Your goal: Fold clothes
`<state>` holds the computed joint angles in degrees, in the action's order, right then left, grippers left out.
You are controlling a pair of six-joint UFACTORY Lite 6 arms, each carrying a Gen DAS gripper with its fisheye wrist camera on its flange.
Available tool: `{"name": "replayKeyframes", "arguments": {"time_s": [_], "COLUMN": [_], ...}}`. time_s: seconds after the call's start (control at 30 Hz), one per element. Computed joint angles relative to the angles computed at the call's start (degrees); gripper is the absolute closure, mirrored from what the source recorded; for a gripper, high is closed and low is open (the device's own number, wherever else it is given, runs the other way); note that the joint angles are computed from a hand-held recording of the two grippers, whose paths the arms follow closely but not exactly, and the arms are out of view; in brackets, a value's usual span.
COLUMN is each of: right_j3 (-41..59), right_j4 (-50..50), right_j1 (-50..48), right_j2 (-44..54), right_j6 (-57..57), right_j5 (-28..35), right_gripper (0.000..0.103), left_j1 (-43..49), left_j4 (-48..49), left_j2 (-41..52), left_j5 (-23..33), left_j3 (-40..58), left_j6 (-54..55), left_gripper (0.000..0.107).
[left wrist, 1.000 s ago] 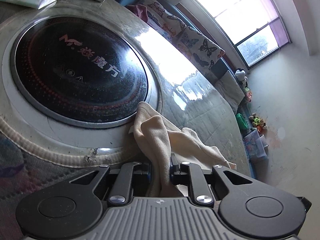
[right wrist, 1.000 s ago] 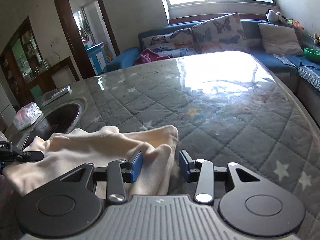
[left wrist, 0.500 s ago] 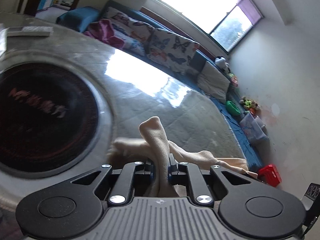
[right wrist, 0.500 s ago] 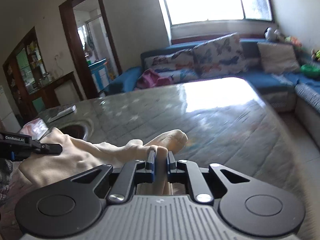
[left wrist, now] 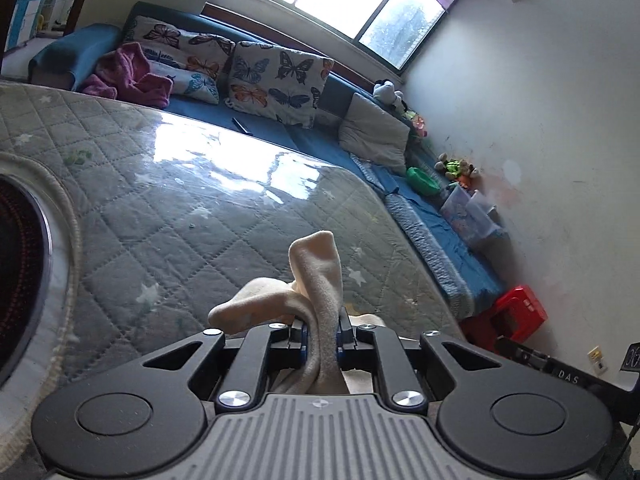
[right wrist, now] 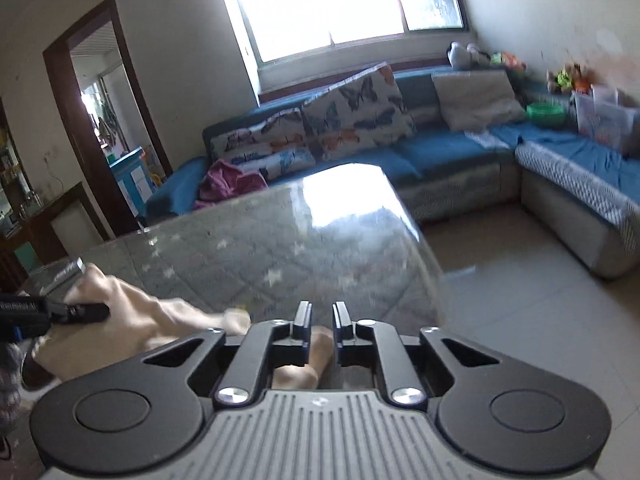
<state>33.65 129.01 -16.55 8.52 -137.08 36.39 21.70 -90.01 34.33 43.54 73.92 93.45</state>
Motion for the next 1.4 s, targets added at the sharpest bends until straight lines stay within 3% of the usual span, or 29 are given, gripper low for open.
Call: {"name": "replayKeyframes", "arguments": {"time_s": [0.1, 0.37, 0.47, 0.5, 0.53, 0.73, 1.0, 1.13, 1.4], "right_j3": [-0.35, 0.88, 1.55, 1.7, 1.62, -2.26, -1.77, 1.8, 7.52], "right_j4": [2.39, 13.55, 13.91, 13.25, 13.23, 13.97, 15.41, 17.75, 30.58], "right_j1": [1.43, 8.01, 8.47, 8.6, 8.84, 8.19, 4.92, 3.34, 5.87], "right_j2": [4.35, 11.84, 13.09, 13.34, 13.25, 4.8, -5.57, -2.72, 9.53], "right_j6": [-3.39, -10.13, -9.33, -8.63, -8.63, -11.49, -14.85, -16.92, -28.94], "right_j5": [2.11, 3.29, 4.69, 5.0, 5.38, 5.29, -1.35, -3.53, -8.02], "right_gripper": [0.067, 0.062, 0.072, 0.087, 0.092, 0.094, 0.094, 0.094, 0.089], "left_j1": [0.98, 1.85, 1.72, 1.63, 1.58, -0.03, -5.6, -8.46, -10.23], "left_j4": [1.04, 1.78, 0.99, 0.67, 0.5, 0.2, -2.28, -2.79, 8.91], "left_j2": [1.43, 2.56, 2.4, 2.27, 2.04, -1.09, -1.18, 1.19, 9.07], "left_j5": [-0.91, -2.92, -3.43, -3.58, -3.53, -2.21, -1.01, -0.86, -4.84], "left_j3": [1.15, 1.4, 0.66, 0.35, 0.05, -1.1, -0.04, 2.51, 9.11], "left_j6": [-1.03, 0.0, 1.53, 2.15, 2.58, 2.6, 2.99, 2.89, -8.36], "left_gripper": [0.094, 0.094, 0.094, 0.094, 0.094, 0.094, 0.094, 0.094, 0.089]}}
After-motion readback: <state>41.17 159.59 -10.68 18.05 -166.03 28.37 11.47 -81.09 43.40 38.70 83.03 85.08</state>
